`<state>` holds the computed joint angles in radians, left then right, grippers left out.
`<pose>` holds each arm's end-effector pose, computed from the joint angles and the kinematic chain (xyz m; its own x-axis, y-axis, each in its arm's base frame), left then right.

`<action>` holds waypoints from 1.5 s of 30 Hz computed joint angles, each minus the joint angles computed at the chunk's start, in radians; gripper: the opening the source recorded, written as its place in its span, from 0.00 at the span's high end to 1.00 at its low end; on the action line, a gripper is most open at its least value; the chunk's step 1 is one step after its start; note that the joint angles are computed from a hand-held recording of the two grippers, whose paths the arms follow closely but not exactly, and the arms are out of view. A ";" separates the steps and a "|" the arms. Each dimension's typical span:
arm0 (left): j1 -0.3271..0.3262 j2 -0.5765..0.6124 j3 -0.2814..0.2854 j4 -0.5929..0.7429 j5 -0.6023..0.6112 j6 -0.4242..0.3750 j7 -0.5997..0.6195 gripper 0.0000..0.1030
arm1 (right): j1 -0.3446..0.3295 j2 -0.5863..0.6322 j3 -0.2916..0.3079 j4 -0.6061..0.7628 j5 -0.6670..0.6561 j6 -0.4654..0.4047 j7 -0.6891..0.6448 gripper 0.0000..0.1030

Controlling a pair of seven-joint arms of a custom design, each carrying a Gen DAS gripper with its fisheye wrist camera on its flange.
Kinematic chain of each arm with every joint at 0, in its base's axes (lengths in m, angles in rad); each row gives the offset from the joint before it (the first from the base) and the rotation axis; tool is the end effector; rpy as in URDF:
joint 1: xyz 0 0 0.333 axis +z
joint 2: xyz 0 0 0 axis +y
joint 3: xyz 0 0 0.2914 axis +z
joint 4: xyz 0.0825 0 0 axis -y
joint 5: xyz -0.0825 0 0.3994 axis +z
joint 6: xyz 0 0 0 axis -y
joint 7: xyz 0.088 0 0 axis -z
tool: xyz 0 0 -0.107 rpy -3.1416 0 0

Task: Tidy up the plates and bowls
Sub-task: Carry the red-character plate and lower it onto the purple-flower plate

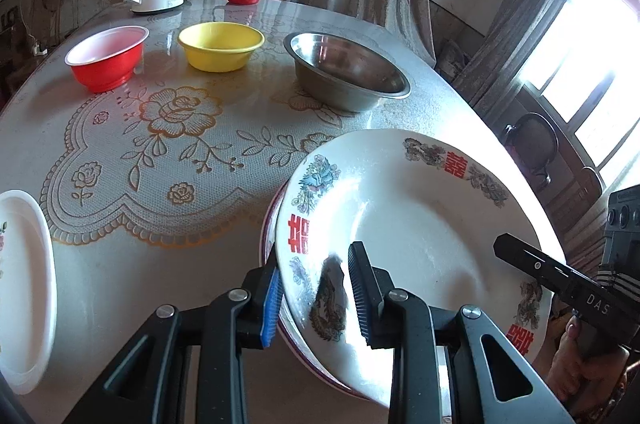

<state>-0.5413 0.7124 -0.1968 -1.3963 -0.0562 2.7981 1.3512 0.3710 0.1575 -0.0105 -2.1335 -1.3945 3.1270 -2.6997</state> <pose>0.5992 -0.4900 0.3462 -0.4438 -0.8413 0.3088 -0.7907 0.2054 -0.5767 0.5063 0.2819 0.3463 -0.0791 -0.9014 -0.4256 -0.7027 0.3533 -0.6176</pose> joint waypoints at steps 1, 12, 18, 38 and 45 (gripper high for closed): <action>-0.002 -0.001 0.001 -0.005 0.001 0.006 -0.002 0.71 | 0.000 -0.003 -0.001 -0.004 -0.004 -0.002 0.003 0.84; -0.030 -0.004 0.031 -0.025 0.038 0.014 -0.042 0.71 | -0.009 0.024 -0.009 -0.012 0.031 0.045 -0.008 0.83; -0.031 -0.003 0.031 -0.032 0.042 0.031 -0.052 0.71 | 0.025 0.053 -0.059 0.000 0.026 0.088 0.020 0.83; -0.013 -0.016 0.009 -0.063 -0.007 0.064 -0.028 0.71 | 0.058 -0.028 -0.033 -0.148 0.521 0.060 -0.473 0.79; -0.030 -0.053 0.032 -0.098 0.022 0.055 -0.075 0.70 | 0.035 -0.015 0.014 -0.159 0.727 0.066 -0.647 0.80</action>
